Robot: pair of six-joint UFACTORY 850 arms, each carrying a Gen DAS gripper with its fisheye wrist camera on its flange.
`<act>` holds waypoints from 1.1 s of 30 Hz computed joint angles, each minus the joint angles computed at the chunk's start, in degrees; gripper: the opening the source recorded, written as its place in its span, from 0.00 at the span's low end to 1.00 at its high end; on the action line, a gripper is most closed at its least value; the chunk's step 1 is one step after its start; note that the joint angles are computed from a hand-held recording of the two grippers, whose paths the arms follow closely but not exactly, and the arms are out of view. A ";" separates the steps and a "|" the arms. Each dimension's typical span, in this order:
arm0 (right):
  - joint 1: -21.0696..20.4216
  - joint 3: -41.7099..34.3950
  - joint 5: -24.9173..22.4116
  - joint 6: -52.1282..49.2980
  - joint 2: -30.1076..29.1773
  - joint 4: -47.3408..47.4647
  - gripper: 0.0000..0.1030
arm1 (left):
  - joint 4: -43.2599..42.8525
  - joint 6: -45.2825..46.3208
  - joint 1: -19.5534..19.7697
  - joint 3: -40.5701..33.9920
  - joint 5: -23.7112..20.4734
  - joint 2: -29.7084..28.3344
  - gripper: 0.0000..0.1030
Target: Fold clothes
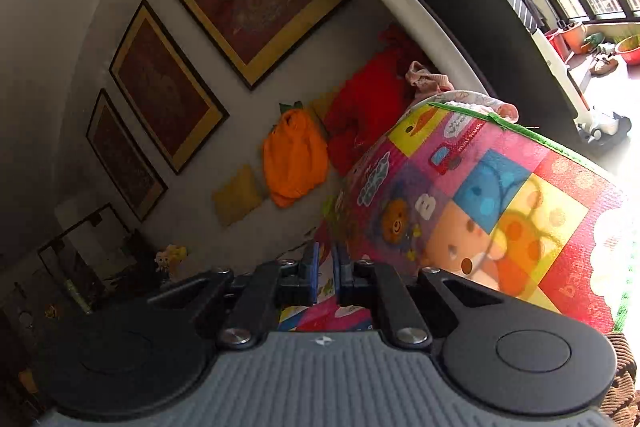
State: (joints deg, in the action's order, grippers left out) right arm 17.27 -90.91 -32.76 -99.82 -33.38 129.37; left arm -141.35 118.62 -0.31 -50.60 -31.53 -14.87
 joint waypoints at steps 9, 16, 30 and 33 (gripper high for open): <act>-6.48 18.15 1.11 11.84 4.94 7.91 0.49 | 1.97 -2.18 -1.09 -0.96 2.73 -0.81 1.00; -13.72 28.44 -11.72 32.50 -1.50 10.22 0.53 | 2.68 -2.85 -2.68 -4.18 10.70 -1.43 1.00; -17.46 13.51 -25.27 25.15 -18.95 -0.87 0.41 | -18.94 18.82 -6.98 -9.79 26.22 -1.49 1.00; -16.79 13.85 -20.22 18.63 -15.95 -1.93 0.11 | -12.59 12.97 -7.20 -9.92 26.17 -1.90 1.00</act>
State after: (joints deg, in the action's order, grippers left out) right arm 0.48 -77.06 -52.98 -81.19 -49.33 127.44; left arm -153.94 131.59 -7.51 -60.52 -5.36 -16.78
